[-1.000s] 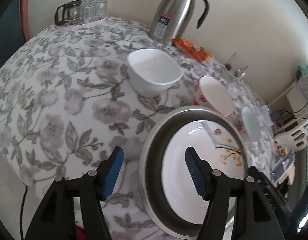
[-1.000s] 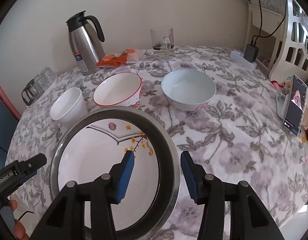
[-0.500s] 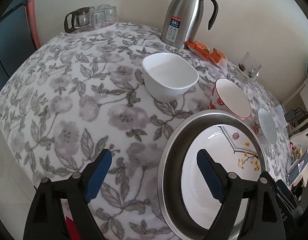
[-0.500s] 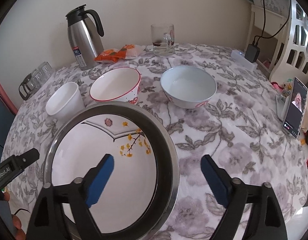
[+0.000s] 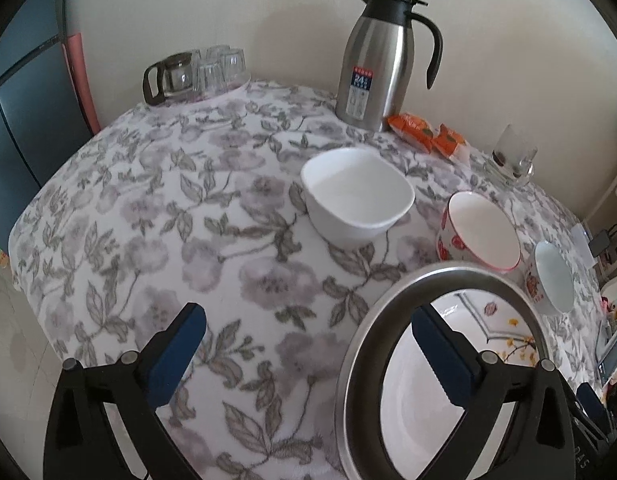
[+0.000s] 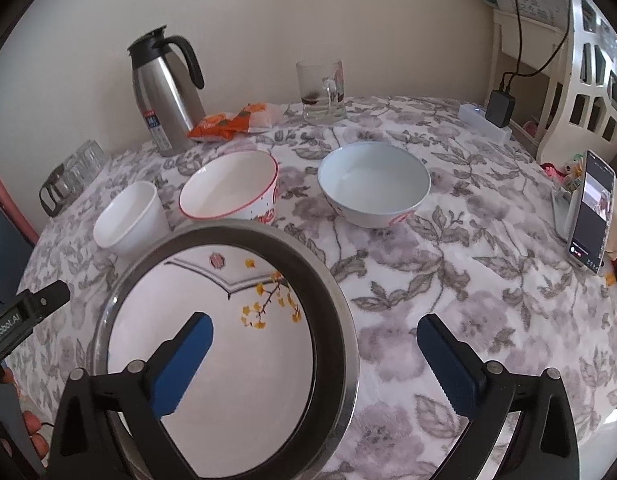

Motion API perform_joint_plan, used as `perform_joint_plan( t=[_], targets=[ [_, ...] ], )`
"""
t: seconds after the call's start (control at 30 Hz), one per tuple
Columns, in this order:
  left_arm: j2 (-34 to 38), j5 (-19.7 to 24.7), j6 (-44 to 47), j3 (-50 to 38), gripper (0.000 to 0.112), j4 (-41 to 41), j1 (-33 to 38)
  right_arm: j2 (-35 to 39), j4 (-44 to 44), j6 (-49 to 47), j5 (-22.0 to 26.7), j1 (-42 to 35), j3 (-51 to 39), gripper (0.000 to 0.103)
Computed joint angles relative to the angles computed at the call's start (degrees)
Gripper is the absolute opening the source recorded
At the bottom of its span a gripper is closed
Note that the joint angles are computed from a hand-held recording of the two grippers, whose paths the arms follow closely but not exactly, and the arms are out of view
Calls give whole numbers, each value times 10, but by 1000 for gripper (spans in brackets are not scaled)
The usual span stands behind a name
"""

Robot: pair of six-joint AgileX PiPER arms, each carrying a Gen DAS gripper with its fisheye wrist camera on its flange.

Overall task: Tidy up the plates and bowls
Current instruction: 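Move both tools to the white bowl with red rim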

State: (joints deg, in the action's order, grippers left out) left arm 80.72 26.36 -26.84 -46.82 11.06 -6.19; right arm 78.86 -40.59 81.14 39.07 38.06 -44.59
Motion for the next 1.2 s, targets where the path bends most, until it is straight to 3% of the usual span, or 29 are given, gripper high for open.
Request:
perform_joint_plan(
  t=[0.17, 0.4, 0.57, 0.93, 1.2],
  targets=[
    [6, 3, -9, -20, 103, 11, -9, 3, -14, 15, -1, -3, -6, 103],
    [23, 24, -79, -85, 103, 96, -54, 2, 51, -76, -8, -37, -47, 103],
    [42, 37, -50, -148, 103, 61, -58, 2, 77, -138, 4, -65, -84, 103],
    [102, 54, 25, -255, 103, -15, -63, 13, 156, -252, -33, -171, -144, 103],
    [161, 81, 93, -322, 102, -97, -54, 43, 148, -243, -37, -215, -178, 103]
  ],
)
